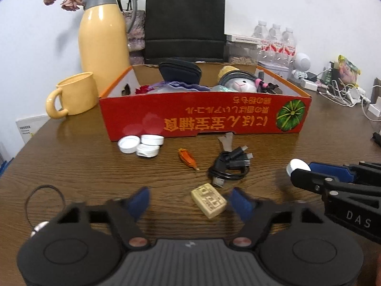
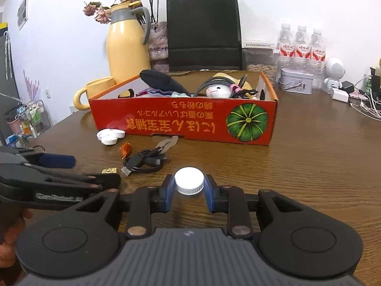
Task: Organize objects
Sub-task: 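Grasp the small beige block on the table with the left gripper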
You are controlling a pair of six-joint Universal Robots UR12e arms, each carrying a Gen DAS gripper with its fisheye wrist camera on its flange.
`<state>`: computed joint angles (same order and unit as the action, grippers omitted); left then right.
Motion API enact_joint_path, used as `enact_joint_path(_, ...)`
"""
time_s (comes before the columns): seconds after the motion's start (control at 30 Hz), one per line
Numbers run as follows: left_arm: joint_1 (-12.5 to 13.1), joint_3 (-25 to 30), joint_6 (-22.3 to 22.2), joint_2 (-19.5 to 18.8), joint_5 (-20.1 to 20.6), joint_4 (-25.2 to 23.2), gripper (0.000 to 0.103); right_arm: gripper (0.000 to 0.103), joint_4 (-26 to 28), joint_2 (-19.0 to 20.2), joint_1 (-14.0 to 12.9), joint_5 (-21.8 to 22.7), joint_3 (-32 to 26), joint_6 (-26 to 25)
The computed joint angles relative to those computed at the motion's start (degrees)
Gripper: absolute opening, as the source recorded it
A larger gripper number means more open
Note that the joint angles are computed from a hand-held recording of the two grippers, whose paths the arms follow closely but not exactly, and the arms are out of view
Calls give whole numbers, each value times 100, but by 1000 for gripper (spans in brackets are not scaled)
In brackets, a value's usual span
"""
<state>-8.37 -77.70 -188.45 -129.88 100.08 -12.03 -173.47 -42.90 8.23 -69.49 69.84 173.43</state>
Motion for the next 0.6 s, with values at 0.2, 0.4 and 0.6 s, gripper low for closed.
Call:
enact_joint_path(0.2, 50, -141, -269, 52, -283, 231, 25, 27, -164, -3, 1, 20, 43, -3)
enact_joint_path(0.4, 70, -258, -285, 120, -277, 471, 25, 27, -291, -11, -1, 27, 83, 5)
enact_joint_path(0.6, 83, -276, -193, 166, -249, 754, 25, 27, -484, -19, 0, 100, 108, -45)
